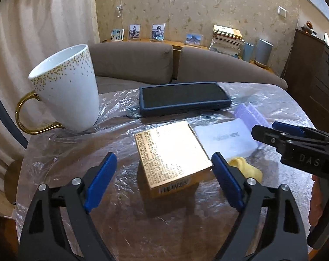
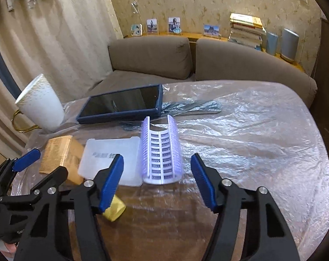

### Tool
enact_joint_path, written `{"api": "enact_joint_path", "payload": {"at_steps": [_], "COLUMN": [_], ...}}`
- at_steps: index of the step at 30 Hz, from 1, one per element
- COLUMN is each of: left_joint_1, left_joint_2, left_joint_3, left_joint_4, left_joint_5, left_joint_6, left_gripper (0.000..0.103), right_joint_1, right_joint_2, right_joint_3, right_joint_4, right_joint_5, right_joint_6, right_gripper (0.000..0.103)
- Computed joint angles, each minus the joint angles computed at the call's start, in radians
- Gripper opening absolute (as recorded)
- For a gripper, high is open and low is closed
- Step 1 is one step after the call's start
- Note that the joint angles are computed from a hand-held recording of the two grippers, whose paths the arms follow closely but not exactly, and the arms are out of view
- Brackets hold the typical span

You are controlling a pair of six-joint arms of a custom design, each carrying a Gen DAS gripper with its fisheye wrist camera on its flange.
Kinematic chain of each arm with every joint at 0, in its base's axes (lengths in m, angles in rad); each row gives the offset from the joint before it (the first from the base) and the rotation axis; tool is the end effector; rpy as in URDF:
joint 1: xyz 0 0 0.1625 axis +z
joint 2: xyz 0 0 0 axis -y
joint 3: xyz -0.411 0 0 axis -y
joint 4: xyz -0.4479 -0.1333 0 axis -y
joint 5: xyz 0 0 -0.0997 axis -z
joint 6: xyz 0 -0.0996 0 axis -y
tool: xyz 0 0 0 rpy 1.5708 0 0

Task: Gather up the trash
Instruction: 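Grasp the cardboard box with the left gripper while the right gripper grasps the second hair roller, then carry the cardboard box and hair roller off the table toward the white bin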

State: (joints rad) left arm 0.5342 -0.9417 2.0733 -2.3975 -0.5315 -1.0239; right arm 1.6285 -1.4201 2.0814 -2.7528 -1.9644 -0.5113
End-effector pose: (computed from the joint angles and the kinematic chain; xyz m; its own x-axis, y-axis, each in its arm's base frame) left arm -0.3293 -0.4494 0.0113 -0.7196 -0.1195 -0.6840 0.3968 0.7377 -0.5462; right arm 0.1265 -0.5410 0.2636 -0.7892 -0.3041 0.5336 -0.5002 0.8224 -0.2711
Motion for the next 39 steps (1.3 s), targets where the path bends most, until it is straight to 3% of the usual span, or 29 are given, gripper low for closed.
{"api": "enact_joint_path", "payload": {"at_steps": [16, 24, 28, 29, 34, 39], "left_joint_1": [0.036, 0.040, 0.039, 0.039, 0.049, 0.044], "left_joint_2": [-0.006, 0.000, 0.005, 0.007, 0.014, 0.012], "left_joint_3": [0.004, 0.000, -0.004, -0.004, -0.002, 0.003], "left_joint_4": [-0.027, -0.032, -0.032, -0.035, -0.084, -0.082], "left_joint_5": [0.000, 0.013, 0.027, 0.027, -0.001, 0.001], "left_joint_6": [0.064, 0.071, 0.089, 0.093, 0.138, 0.136], "left_gripper": [0.089, 0.089, 0.089, 0.084, 0.059, 0.059], "right_joint_1": [-0.003, 0.006, 0.004, 0.003, 0.000, -0.005], "right_joint_2": [0.032, 0.065, 0.074, 0.073, 0.052, 0.004], "right_joint_3": [-0.041, -0.041, -0.043, -0.044, -0.031, -0.007], "right_joint_4": [-0.009, -0.047, -0.046, -0.041, -0.035, -0.021], "right_joint_5": [-0.016, -0.067, -0.071, -0.070, -0.053, -0.016], "right_joint_6": [0.026, -0.013, -0.015, -0.014, -0.023, -0.028], "right_gripper": [0.056, 0.056, 0.047, 0.043, 0.042, 0.042]}}
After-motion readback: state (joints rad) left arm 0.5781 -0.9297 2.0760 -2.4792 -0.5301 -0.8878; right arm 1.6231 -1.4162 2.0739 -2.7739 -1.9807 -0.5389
